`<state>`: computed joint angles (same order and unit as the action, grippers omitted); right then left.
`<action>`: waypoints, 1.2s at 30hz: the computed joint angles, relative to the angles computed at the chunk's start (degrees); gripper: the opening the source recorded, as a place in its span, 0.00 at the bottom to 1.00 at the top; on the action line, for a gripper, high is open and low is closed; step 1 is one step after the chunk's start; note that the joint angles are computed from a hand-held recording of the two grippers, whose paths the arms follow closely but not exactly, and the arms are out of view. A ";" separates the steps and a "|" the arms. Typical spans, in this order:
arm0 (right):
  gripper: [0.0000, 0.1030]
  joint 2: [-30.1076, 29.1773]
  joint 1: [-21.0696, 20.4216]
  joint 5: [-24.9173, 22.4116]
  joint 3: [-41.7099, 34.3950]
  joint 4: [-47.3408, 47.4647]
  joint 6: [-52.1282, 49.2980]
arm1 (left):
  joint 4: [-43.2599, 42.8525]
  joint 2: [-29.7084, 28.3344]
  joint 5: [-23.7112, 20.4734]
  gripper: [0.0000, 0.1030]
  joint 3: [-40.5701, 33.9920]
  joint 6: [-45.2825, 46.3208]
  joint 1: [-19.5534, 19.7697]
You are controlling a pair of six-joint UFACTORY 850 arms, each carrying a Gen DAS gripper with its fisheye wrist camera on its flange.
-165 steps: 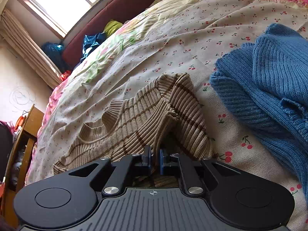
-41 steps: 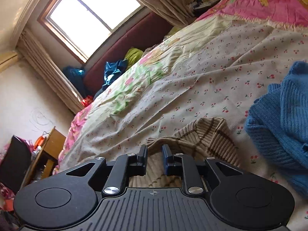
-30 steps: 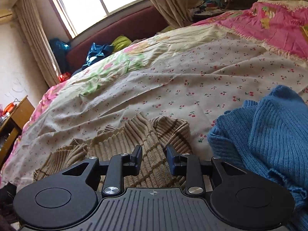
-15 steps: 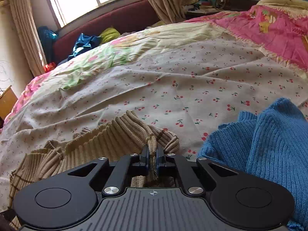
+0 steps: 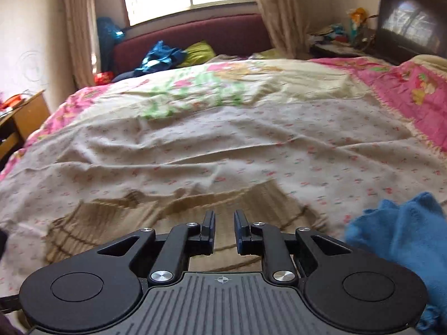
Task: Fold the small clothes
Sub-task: 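Lay the hem on the collar and open both grippers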
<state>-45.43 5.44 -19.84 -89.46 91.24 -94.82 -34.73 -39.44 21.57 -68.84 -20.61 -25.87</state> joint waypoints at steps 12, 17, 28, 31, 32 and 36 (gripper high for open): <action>0.31 -6.94 10.72 -8.19 -8.78 -30.09 31.14 | 5.01 2.21 3.33 0.36 3.93 0.62 -0.75; 0.06 -4.84 11.01 -8.19 -6.67 -29.92 29.21 | 13.88 4.73 6.60 0.26 7.67 -6.79 -0.72; 0.13 -3.57 9.92 -12.48 -3.68 -22.21 23.87 | 9.78 5.01 2.88 0.26 8.38 -6.50 -0.77; 0.17 0.44 6.26 -13.93 1.68 -13.92 17.71 | 5.75 4.75 2.53 0.26 7.72 -1.74 -1.28; 0.18 2.14 4.70 -13.77 4.12 -11.50 15.54 | 4.54 4.71 2.49 0.26 7.57 -0.48 -1.44; 0.19 7.86 -1.61 -9.23 13.26 -2.36 6.94 | -3.69 5.17 3.14 0.26 7.15 8.15 -2.64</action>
<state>-37.58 3.83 -29.08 -76.20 88.88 -87.89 -38.43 -34.26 24.71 -61.70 -12.45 -28.51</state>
